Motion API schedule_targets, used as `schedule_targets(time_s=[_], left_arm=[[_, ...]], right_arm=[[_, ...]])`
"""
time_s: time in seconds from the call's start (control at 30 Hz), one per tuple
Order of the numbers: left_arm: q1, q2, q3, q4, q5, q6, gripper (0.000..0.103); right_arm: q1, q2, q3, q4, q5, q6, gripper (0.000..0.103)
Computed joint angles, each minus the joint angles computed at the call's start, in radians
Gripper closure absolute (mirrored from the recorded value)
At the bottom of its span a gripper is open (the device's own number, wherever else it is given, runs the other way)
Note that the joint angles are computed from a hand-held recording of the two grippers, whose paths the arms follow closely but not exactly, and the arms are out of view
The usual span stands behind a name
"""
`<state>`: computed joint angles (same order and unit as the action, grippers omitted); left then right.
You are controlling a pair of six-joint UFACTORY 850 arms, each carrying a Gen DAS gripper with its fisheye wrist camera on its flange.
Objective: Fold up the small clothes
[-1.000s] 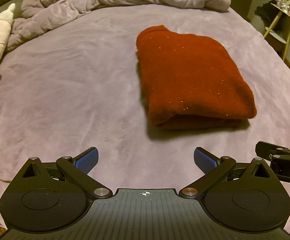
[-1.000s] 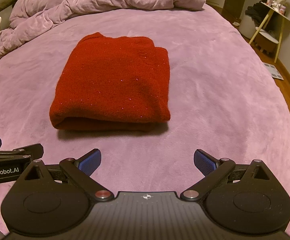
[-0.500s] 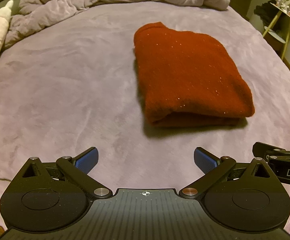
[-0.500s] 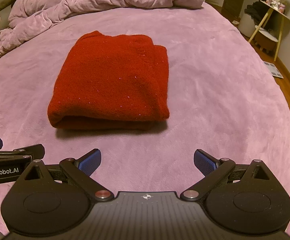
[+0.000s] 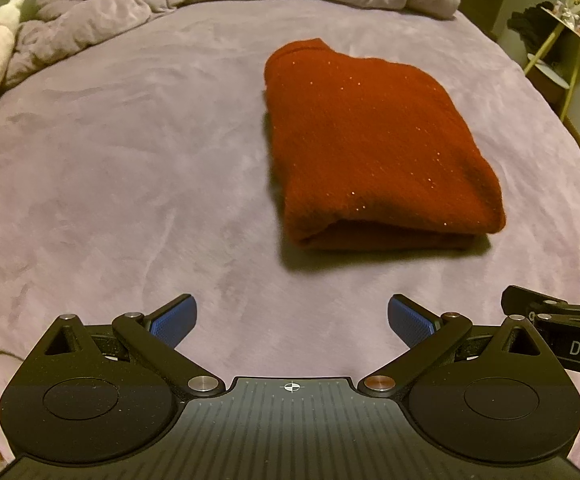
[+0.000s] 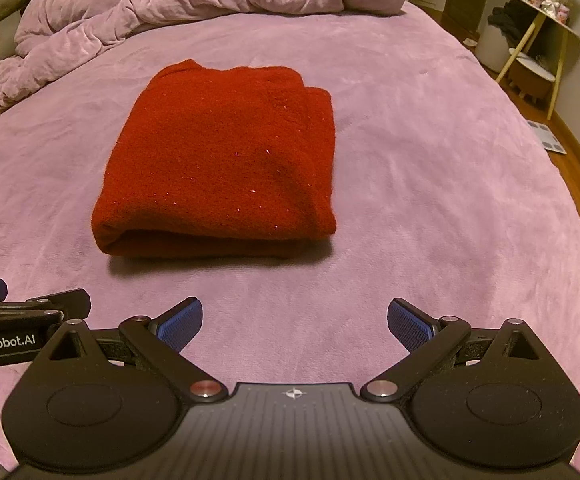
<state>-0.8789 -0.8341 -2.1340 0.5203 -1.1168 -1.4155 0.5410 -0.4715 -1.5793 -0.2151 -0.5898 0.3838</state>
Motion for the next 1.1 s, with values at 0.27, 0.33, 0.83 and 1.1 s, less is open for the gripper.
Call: schedule_targets(time_s=[0.27, 0.33, 0.83, 1.1], left_arm=[[0.002, -0.001, 0.001, -0.008, 0.006, -0.001, 0.0], [0.003, 0.001, 0.004, -0.011, 0.01, -0.002, 0.0], [0.004, -0.012, -0.019, -0.023, 0.002, 0.012, 0.0], [0.002, -0.02, -0.032, -0.015, -0.003, 0.013, 0.0]], right_arm=[[-0.002, 0.001, 0.002, 0.0, 0.001, -0.001, 0.004], [-0.001, 0.0, 0.001, -0.003, 0.0, 0.001, 0.004], [0.003, 0.003, 0.005, -0.024, 0.0, 0.015, 0.004], [0.005, 0.0, 0.0, -0.03, -0.001, 0.012, 0.004]])
